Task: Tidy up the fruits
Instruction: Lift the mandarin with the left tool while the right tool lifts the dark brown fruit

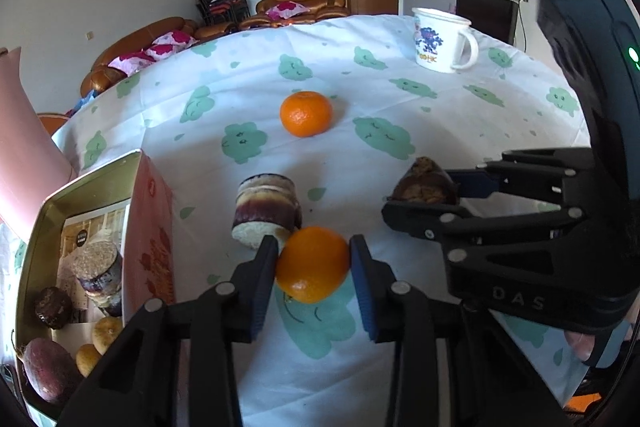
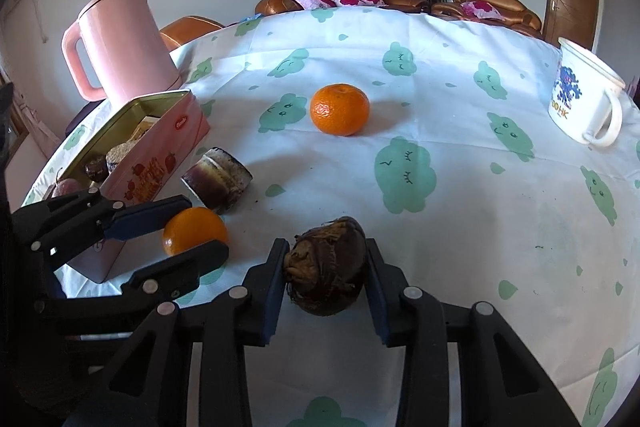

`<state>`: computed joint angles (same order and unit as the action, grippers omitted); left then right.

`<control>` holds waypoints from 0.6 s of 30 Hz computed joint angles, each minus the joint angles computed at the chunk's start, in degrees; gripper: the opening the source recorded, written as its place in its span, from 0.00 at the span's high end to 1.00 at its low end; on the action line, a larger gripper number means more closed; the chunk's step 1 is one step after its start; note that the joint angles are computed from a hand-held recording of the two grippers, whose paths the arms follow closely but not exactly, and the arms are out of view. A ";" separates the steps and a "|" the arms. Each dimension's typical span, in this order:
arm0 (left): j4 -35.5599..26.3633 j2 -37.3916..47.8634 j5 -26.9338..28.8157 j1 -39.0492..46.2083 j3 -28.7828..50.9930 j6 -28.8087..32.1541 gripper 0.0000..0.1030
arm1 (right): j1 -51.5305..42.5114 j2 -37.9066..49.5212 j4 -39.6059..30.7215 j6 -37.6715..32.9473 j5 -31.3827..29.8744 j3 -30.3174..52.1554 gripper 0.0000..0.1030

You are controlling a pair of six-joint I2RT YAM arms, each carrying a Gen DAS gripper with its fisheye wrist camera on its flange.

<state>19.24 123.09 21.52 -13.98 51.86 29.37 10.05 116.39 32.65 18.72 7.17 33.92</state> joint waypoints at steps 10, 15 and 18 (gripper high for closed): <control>-4.26 1.54 1.35 0.33 3.19 -0.54 0.65 | 0.00 -0.03 -0.03 0.24 0.67 0.00 0.63; -1.23 0.42 4.21 2.04 1.38 -2.07 0.65 | 0.35 -0.56 1.24 0.28 1.08 -0.85 0.63; 0.66 -0.18 5.33 2.63 0.34 -2.52 0.65 | 1.08 -1.08 2.74 -0.45 1.55 -1.76 0.63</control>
